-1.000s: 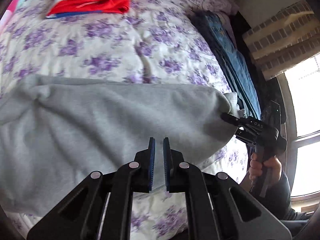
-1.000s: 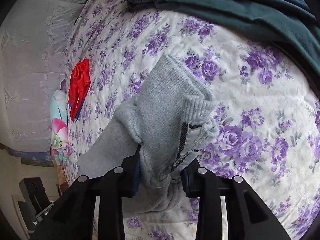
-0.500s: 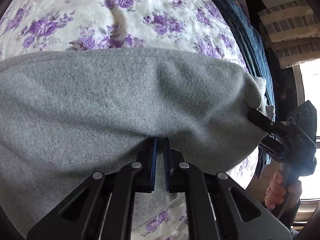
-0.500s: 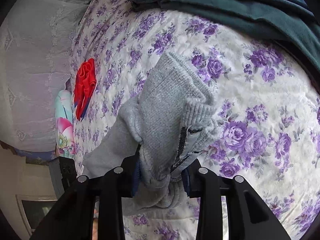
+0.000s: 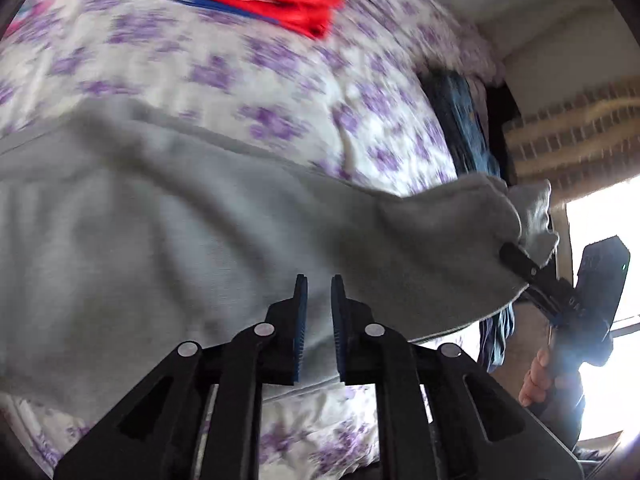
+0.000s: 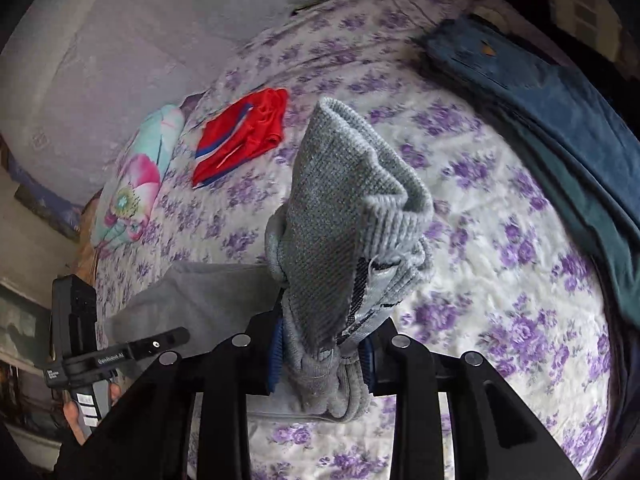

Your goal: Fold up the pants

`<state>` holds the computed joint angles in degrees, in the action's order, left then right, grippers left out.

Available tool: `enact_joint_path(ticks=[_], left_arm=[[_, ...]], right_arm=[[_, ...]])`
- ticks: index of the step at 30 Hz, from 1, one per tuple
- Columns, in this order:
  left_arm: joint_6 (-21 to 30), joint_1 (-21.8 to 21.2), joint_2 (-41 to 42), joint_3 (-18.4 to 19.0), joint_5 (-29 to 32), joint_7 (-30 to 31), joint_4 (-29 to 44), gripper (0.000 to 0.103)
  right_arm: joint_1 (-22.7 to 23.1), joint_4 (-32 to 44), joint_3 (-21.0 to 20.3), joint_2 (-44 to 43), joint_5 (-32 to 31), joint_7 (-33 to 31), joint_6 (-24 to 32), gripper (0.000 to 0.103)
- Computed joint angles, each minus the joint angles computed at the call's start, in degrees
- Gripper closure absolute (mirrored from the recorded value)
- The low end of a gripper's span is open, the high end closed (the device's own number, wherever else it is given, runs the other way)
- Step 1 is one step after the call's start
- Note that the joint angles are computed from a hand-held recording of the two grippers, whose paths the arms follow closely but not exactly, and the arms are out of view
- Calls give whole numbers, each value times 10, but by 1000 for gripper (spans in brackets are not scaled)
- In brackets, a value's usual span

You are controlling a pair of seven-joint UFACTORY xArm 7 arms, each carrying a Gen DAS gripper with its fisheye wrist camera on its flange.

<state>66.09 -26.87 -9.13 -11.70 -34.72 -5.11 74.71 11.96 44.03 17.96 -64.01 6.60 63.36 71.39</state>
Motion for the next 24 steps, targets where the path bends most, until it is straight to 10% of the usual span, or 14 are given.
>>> enact_joint_path(ticks=[7, 15, 20, 24], left_arm=[[6, 101, -152, 86, 73, -54, -152, 89], [-15, 130, -156, 101, 61, -47, -213, 89], [-19, 130, -151, 98, 63, -41, -213, 89], [-18, 131, -145, 99, 57, -41, -212, 89]], right_arm=[[12, 123, 43, 225, -13, -36, -86, 72], [47, 242, 137, 498, -147, -29, -118, 70], [103, 241, 103, 528, -108, -72, -155, 39], [146, 251, 53, 510, -35, -130, -176, 37]])
